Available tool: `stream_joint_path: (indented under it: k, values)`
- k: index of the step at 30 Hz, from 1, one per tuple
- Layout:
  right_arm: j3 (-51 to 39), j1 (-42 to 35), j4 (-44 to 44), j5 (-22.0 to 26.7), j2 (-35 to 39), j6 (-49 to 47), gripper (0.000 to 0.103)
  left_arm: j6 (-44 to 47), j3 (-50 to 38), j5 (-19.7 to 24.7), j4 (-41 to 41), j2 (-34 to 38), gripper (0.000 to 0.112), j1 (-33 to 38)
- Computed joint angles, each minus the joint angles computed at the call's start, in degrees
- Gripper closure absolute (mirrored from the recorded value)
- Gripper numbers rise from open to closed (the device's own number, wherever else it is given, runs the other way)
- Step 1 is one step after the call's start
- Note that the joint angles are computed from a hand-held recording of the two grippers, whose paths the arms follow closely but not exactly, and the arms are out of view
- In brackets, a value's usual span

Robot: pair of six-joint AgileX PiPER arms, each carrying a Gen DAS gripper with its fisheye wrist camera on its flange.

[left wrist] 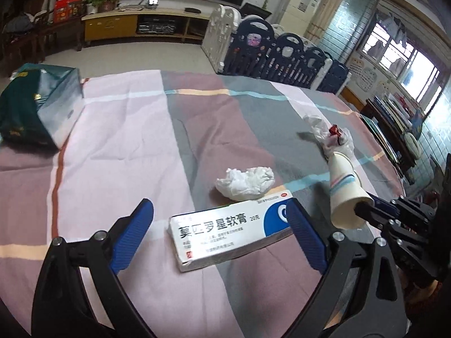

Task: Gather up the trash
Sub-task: 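Grasp the white paper cup rim with the right gripper, then grasp the white ointment box with the left gripper while the right holds the cup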

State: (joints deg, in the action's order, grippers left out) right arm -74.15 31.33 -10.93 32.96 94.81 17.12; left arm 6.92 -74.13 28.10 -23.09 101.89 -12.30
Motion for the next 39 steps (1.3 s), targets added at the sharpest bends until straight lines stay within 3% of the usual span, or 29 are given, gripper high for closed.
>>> stream_joint_path:
  k: [6, 9, 10, 12, 14, 16, 18, 20, 25, 30, 34, 37, 39]
  values:
    - [9.8, 0.2, 2.7, 2.4, -10.1, 4.0, 0.087, 11.0, -3.2, 7.9, -2.8, 2.4, 0.016, -2.2]
    - [12.9, 1.2, 0.9, 2.6, -13.1, 7.8, 0.087, 24.1, -0.7, 16.6, -14.9, -0.4, 0.017, -0.8]
    - [13.5, 1.6, 0.7, 2.6, -13.6, 8.6, 0.087, 27.9, 1.9, 17.2, -17.8, -2.6, 0.017, -1.1]
    - [15.1, 2.5, -0.5, 2.2, -14.3, 10.3, 0.087, 30.0, 7.2, 11.5, -17.2, -8.7, 0.017, -3.7]
    - [15.7, 3.1, -1.5, 2.4, -14.4, 11.9, 0.087, 25.7, 10.7, 0.0, -11.9, -12.4, 0.016, -6.4]
    - [15.7, 2.9, -0.4, 2.7, -14.2, 12.0, 0.087, 17.1, 8.3, -5.3, -3.2, -9.4, 0.013, -5.8]
    - [15.3, 3.0, -0.4, 3.2, -14.0, 12.9, 0.087, 14.9, 2.8, -1.4, -3.6, -2.8, 0.013, -3.2]
    - [15.2, 3.5, -1.2, 3.0, -14.2, 14.8, 0.087, 18.3, -2.8, 7.3, -10.4, 4.0, 0.013, -0.2]
    - [15.1, 4.9, -2.3, 3.0, -13.0, 16.7, 0.087, 24.3, -4.4, 12.3, -12.6, 6.7, 0.013, 1.5]
    - [15.0, 6.1, -4.5, 2.8, -12.1, 19.3, 0.087, 30.0, -2.4, 16.6, -10.4, 4.6, 0.013, -1.8]
    - [15.2, 5.7, -3.9, 3.0, -12.4, 18.6, 0.087, 29.3, 1.9, 12.1, -4.2, 1.0, 0.013, -5.6]
    - [15.7, 4.9, -3.0, 2.6, -12.8, 18.4, 0.087, 22.0, 1.9, 6.2, 1.4, 0.7, 0.013, -7.4]
    - [15.8, 4.8, -3.1, 2.2, -12.7, 18.7, 0.087, 17.4, -0.4, 6.2, 4.4, 2.6, 0.013, -7.8]
